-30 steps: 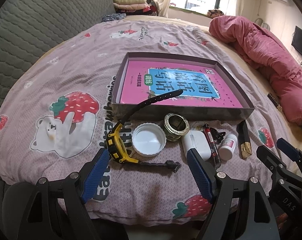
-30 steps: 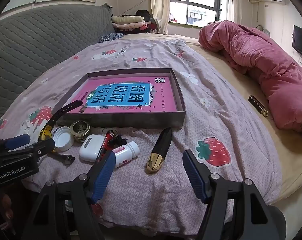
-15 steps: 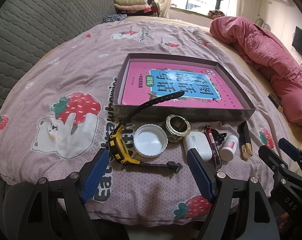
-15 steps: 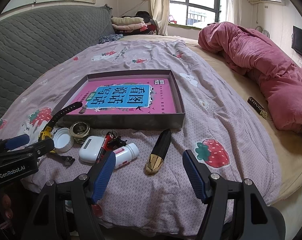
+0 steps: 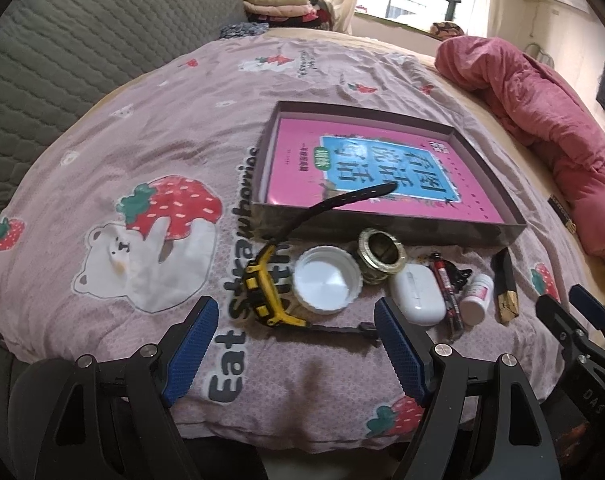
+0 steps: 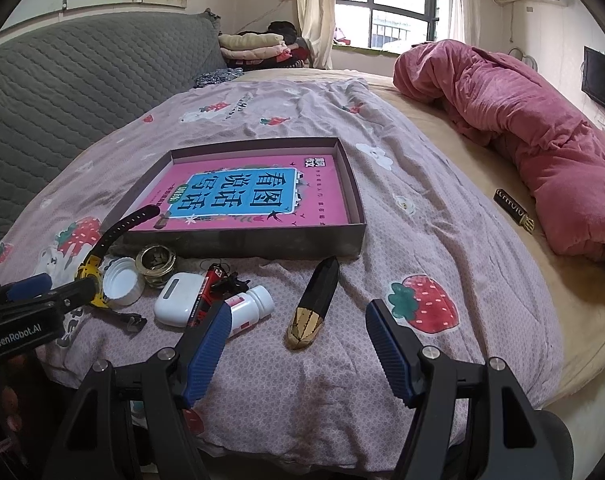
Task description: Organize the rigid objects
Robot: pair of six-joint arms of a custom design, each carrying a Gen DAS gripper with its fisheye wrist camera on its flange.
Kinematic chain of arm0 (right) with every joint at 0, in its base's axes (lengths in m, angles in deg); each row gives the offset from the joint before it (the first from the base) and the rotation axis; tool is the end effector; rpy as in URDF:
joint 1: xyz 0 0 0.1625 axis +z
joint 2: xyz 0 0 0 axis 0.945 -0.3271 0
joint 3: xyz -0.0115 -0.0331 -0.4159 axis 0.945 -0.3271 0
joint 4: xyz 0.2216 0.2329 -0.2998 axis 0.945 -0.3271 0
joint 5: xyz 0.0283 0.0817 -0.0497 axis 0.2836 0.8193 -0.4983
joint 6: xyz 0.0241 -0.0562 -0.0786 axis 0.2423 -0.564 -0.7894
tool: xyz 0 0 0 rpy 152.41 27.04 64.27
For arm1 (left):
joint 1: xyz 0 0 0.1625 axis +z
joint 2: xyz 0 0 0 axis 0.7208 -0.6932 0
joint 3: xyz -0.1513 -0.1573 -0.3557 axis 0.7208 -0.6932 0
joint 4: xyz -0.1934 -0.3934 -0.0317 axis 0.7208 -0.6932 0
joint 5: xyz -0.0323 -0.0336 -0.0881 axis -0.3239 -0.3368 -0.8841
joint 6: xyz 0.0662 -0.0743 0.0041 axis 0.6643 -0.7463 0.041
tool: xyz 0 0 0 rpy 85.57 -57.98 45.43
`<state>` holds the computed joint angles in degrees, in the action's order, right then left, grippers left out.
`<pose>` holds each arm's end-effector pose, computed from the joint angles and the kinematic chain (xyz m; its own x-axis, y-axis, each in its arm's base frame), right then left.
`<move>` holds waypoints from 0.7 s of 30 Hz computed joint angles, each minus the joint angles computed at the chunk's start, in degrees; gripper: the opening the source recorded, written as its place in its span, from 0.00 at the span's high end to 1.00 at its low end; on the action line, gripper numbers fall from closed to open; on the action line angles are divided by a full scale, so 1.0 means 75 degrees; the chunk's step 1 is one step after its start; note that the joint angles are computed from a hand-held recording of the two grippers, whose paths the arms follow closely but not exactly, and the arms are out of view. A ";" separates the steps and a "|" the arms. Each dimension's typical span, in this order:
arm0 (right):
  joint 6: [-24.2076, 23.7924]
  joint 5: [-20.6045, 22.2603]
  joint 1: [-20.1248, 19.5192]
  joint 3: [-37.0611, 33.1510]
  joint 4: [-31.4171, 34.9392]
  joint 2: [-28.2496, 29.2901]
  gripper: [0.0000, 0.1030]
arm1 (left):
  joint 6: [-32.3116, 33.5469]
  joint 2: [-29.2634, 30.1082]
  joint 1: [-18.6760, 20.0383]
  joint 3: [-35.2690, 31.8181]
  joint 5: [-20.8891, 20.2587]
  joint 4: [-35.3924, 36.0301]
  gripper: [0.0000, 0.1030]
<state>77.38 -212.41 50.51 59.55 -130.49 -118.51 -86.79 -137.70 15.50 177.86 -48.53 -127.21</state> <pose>0.3378 -0.4574 0.0076 -0.6962 0.0962 0.7114 -0.4802 0.6742 -0.5611 -0.0549 -0.5340 0.2587 -0.7580 0.0450 -0.6507 0.4184 0.7989 -0.4322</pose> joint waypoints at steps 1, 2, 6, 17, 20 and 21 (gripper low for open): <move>-0.0010 -0.0014 0.0002 0.0000 -0.0015 0.0002 0.33 | -0.0068 -0.0007 0.0028 -0.0020 0.0010 0.0046 0.21; 0.0022 -0.0059 0.0010 0.0007 0.0050 -0.0008 0.33 | -0.0138 -0.0024 0.0054 -0.0039 0.0002 0.0112 0.21; 0.0034 -0.0037 0.0007 0.0031 -0.0002 -0.0022 0.33 | -0.0237 -0.0083 0.0118 -0.0067 0.0040 0.0205 0.21; 0.0392 0.0379 -0.0073 0.0151 -0.0059 -0.0148 0.33 | -0.0731 -0.0055 0.0486 -0.0341 0.0183 0.0590 0.21; 0.0322 0.0207 -0.0071 0.0100 0.0088 -0.0128 0.33 | -0.0828 0.0020 0.0564 -0.0430 0.0168 0.0714 0.21; 0.0312 0.0184 -0.0075 0.0094 0.0111 -0.0124 0.33 | -0.0860 0.0054 0.0588 -0.0459 0.0183 0.0754 0.21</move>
<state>79.72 -211.03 49.95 60.25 -129.65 -119.44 -93.24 -137.29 19.91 174.42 -47.15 -121.56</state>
